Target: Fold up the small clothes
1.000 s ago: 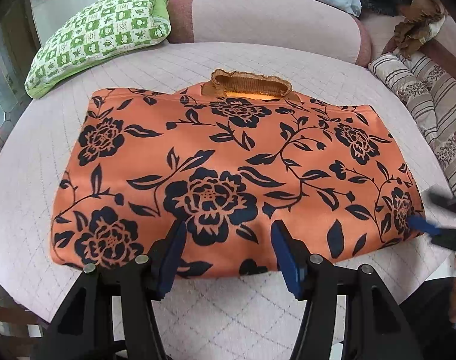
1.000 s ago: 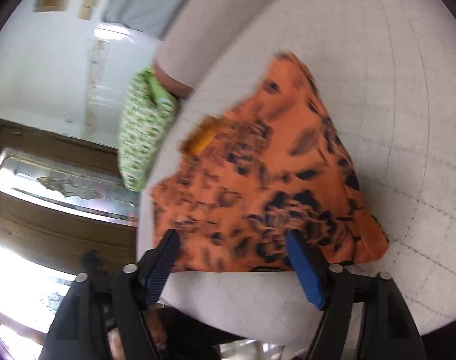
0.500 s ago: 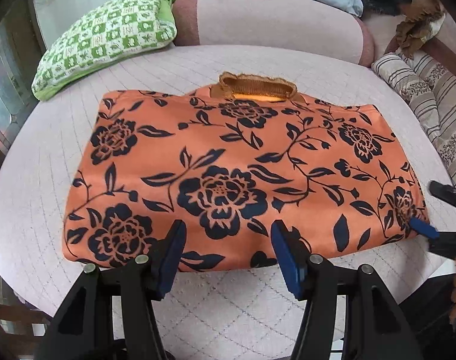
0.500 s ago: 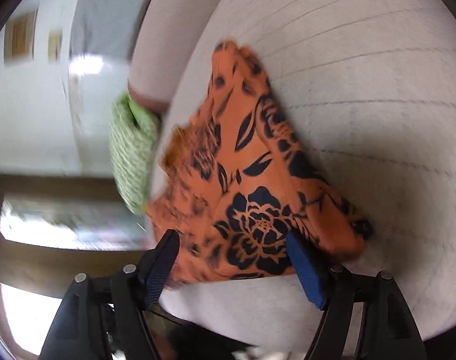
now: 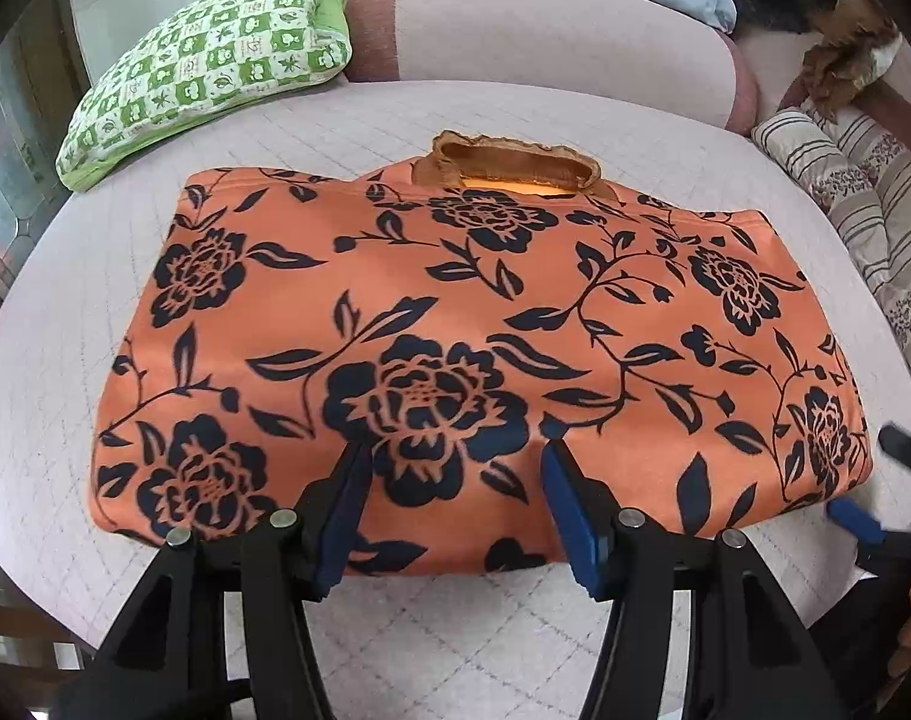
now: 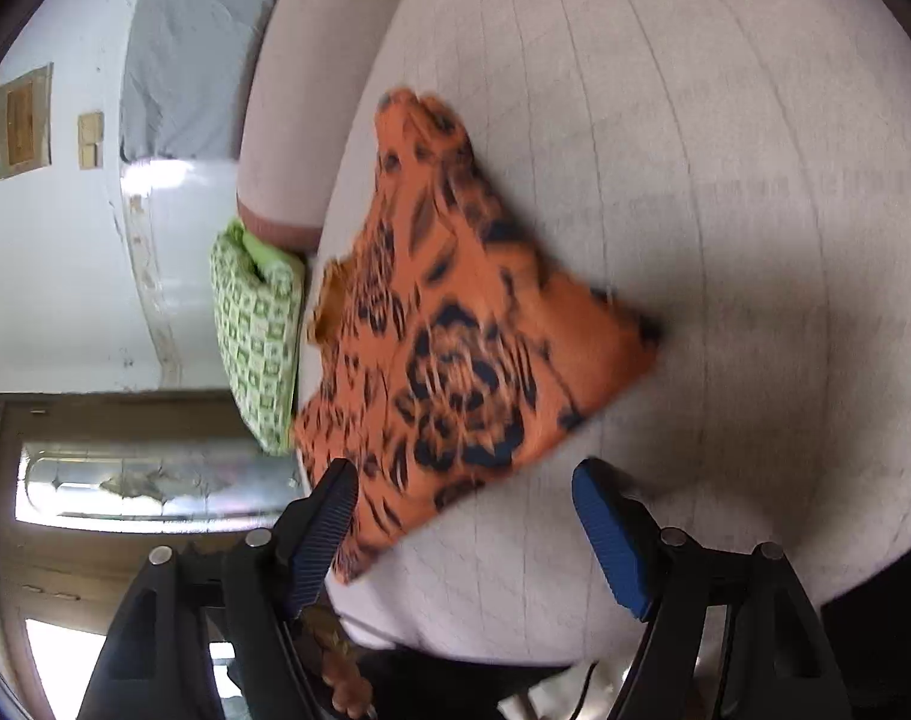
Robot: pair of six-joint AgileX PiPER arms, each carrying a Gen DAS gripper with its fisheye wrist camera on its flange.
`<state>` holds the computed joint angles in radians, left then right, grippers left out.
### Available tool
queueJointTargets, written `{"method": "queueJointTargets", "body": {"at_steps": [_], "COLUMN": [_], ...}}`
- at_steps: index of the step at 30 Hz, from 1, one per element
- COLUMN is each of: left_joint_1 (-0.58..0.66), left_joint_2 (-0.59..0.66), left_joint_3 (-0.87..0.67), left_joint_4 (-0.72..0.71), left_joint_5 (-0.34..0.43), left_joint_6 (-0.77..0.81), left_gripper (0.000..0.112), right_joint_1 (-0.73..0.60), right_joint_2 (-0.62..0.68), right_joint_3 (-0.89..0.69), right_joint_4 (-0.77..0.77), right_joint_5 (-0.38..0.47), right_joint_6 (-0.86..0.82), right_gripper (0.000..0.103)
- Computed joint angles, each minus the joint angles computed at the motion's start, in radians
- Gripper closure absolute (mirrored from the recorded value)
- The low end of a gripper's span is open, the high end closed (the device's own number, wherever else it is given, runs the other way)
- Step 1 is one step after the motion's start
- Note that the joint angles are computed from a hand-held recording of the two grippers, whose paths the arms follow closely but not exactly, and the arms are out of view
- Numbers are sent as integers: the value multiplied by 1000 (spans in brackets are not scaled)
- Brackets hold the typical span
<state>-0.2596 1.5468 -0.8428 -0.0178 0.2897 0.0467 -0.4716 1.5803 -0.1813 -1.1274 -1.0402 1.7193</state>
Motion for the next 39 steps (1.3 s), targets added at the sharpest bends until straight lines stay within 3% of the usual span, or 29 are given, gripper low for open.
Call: {"method": "queueJointTargets", "body": {"at_steps": [9,13,16,26,30,33,36,39], "left_joint_1": [-17,-15,-15,-12,10,-11,-28,-39], "left_joint_2": [31,38,55,51,17,8,88,79], "left_joint_3": [-31,-39,-47,-56,-48,-24,-59,-30], "left_joint_4": [44,29,41,36,-127,27,170,281], "left_joint_5": [-4,-9,-12,-2,13,-42,-19,-63], "left_joint_6": [-57,-42,-51,-44,105,-26,-149,-243], "left_gripper": [53,53,53,53,53,53,52,52], "right_joint_1": [6,109,153,148,133,128,137,123], "right_joint_2": [-2,-84,-91,-66,-31,-36,-42,-57], "right_joint_3": [-57,-97,-102,-80,-68,-71,-74,-55], "right_joint_4": [39,86,142,191,207,198,200,185], "right_joint_5": [59,176,218,188,147,149,167,156], "right_joint_6": [60,108,82,28,8,9,2,22], "right_gripper": [25,25,25,25,25,25,25,25]}}
